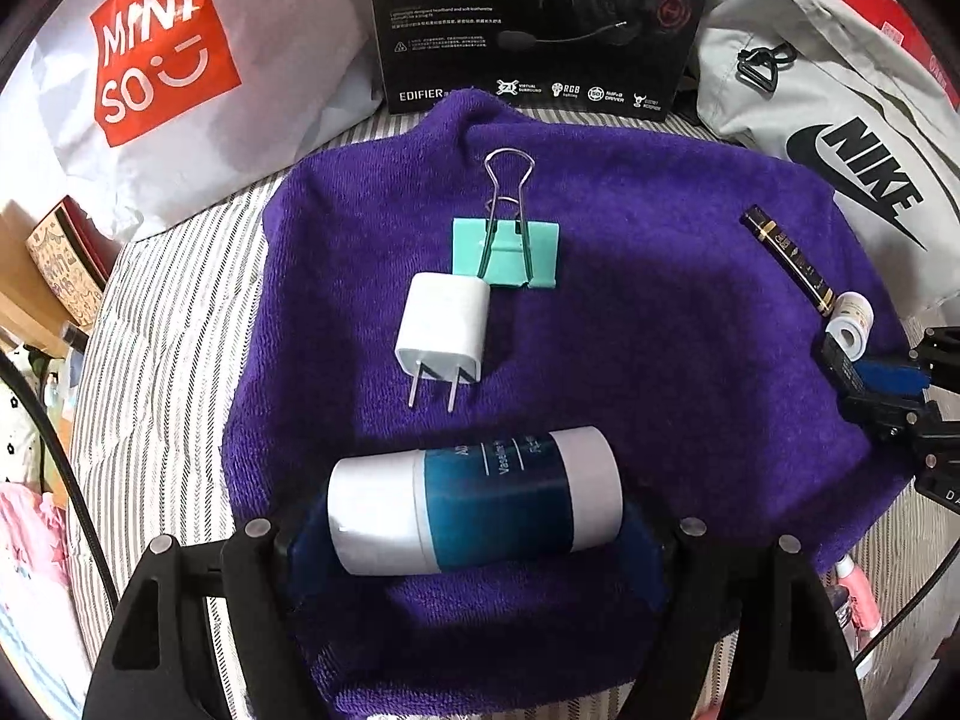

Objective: Organize rigid objects
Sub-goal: 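Open the left tool to set the roll-on on the towel while the right tool sets the black box down, then grasp the orange Vaseline tin with the left tool while the right tool grasps the pink lip-gloss tube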

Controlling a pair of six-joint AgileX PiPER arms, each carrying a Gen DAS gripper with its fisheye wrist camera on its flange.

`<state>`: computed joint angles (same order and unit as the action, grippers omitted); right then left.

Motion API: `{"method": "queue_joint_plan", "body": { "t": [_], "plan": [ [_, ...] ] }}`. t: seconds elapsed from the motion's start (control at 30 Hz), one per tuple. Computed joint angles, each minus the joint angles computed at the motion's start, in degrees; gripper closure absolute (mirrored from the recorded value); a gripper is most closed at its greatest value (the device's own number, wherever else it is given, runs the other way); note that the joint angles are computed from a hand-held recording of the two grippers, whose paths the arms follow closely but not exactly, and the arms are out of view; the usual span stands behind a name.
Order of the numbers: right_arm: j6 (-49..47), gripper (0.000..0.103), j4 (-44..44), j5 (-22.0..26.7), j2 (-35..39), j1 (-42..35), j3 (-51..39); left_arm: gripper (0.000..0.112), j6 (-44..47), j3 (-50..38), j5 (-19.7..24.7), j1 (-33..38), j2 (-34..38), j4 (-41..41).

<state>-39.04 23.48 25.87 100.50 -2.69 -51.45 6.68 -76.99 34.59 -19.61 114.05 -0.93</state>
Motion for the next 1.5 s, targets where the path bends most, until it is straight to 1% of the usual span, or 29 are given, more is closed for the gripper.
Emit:
{"method": "queue_joint_plan", "body": {
  "t": [0.07, 0.13, 0.17, 0.23, 0.3, 0.37, 0.5, 0.6, 0.77, 0.8, 0.9, 0.93, 1.03, 1.17, 1.23, 1.3, 1.37, 1.4, 1.43, 1.5],
  "plan": [
    [-1.19, 0.08, 1.08, 0.08, 0.05, -0.27, 0.1, 0.032, -0.25, -0.93, 1.46, -0.12, 0.44, -0.16],
    [-3.21, 0.078, 3.22, 1.39, 0.09, -1.21, -0.17, 0.028, 0.01, -1.9, 3.45, -0.39, 0.8, -0.38],
    [-4.43, 0.075, 4.51, 2.24, 0.11, -1.76, -0.31, 0.026, 0.06, -2.02, 4.08, -0.61, 0.84, -0.16],
    [-5.59, 0.072, 6.09, 3.53, 0.0, -2.62, -0.36, 0.026, -0.31, -1.3, 4.1, -0.84, 0.28, 0.13],
    [-4.61, 0.071, 5.28, 3.6, -0.51, -2.83, 0.02, 0.026, 0.33, -0.24, 4.06, -0.34, -0.77, -1.53],
    [-3.62, 0.071, 4.31, 3.83, -1.3, -3.23, 0.68, 0.026, 1.84, 1.49, 3.9, 0.53, -2.76, -4.37],
    [-5.09, 0.071, 5.98, 4.78, -4.41, -4.61, 2.92, 0.026, 6.55, 6.29, 3.44, 2.46, -8.05, -10.08],
    [-5.48, 0.071, 6.94, 5.51, -8.18, -5.79, 5.08, 0.026, 7.84, 9.45, 3.18, 2.62, -11.21, -11.4],
    [-5.34, 0.071, 8.95, 6.93, -17.67, -8.69, 10.28, 0.026, 6.78, 15.54, 1.95, 1.36, -17.43, -10.99],
    [-5.54, 0.07, 9.51, 7.47, -19.31, -9.27, 11.09, 0.026, 6.72, 16.49, 2.03, 1.06, -18.46, -11.04],
    [-6.25, 0.062, 11.53, 8.86, -26.82, -11.3, 15.69, 0.026, 6.45, 21.02, 0.62, -0.55, -22.24, -11.28],
    [-6.63, 0.062, 12.21, 9.75, -29.43, -12.33, 17.33, 0.026, 6.2, 21.94, 0.19, -0.97, -22.82, -11.38],
    [-5.86, 0.062, 12.81, 12.36, -37.12, -14.28, 22.22, 0.026, 2.85, 24.91, -1.93, -5.07, -24.02, -9.08],
    [-4.2, 0.062, 12.17, 16.3, -45.13, -16.8, 27.37, 0.026, -7.29, 28.19, -3.49, -10.65, -25.07, -1.2],
    [-4.34, 0.062, 11.91, 18.97, -48.93, -18.81, 29.99, 0.027, -10.48, 29.83, -4.51, -11.99, -25.58, 1.03],
    [-4.75, 0.062, 11.91, 20.52, -51.85, -20.16, 32.23, 0.027, -11.64, 30.68, -5.42, -12.49, -24.71, 1.15],
    [-7.57, 0.062, 13.67, 23.57, -54.04, -23.81, 34.56, 0.027, -12.78, 30.99, -6.11, -13.09, -23.97, 1.52],
    [-8.49, 0.062, 14.07, 24.16, -54.27, -24.77, 35.22, 0.027, -13.61, 31.28, -6.72, -13.46, -23.75, 2.05],
    [-7.95, 0.062, 13.92, 23.7, -54.48, -24.13, 36.11, 0.027, -14.69, 31.49, -7.17, -13.81, -23.43, 3.04],
    [-3.79, 0.062, 11.97, 20.59, -54.44, -19.7, 37.22, 0.029, -19.28, 31.54, -7.0, -15.14, -22.53, 7.7]
  ]
}}
